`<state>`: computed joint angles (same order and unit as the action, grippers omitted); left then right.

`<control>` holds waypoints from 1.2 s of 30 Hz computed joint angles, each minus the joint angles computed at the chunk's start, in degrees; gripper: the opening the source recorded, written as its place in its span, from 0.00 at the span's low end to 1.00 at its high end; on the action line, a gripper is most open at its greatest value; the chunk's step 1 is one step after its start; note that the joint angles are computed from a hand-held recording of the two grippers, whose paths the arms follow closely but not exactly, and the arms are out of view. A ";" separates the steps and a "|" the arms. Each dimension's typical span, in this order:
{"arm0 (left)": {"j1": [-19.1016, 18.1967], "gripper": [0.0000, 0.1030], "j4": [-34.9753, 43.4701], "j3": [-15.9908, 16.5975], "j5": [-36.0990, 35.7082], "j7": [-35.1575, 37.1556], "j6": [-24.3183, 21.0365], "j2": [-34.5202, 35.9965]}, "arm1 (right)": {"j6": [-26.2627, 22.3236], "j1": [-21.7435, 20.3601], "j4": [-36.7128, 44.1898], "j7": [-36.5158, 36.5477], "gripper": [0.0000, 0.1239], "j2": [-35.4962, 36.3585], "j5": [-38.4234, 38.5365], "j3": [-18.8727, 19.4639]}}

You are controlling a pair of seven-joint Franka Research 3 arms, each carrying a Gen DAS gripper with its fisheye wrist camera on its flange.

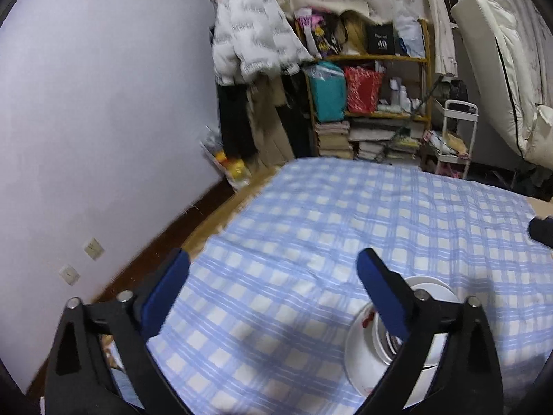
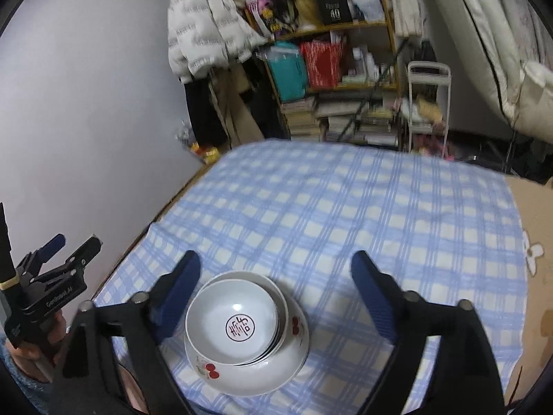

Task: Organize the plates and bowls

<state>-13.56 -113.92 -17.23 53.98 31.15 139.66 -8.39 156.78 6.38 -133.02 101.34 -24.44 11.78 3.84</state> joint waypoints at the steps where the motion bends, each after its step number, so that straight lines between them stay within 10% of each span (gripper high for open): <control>1: 0.02 0.99 -0.68 -0.80 2.80 -2.33 -0.98 -0.97 | 1.20 -1.05 -0.82 0.99 0.81 -0.85 -1.43 1.05; 13: 1.86 0.99 -9.52 -3.78 11.35 -12.20 5.01 -8.53 | 9.19 -9.73 -8.96 9.66 0.83 -8.43 -11.33 8.98; 36: 2.69 0.99 -13.78 -4.29 14.22 -17.96 6.80 -10.05 | 11.78 -13.93 -10.44 14.30 0.83 -8.95 -18.02 14.18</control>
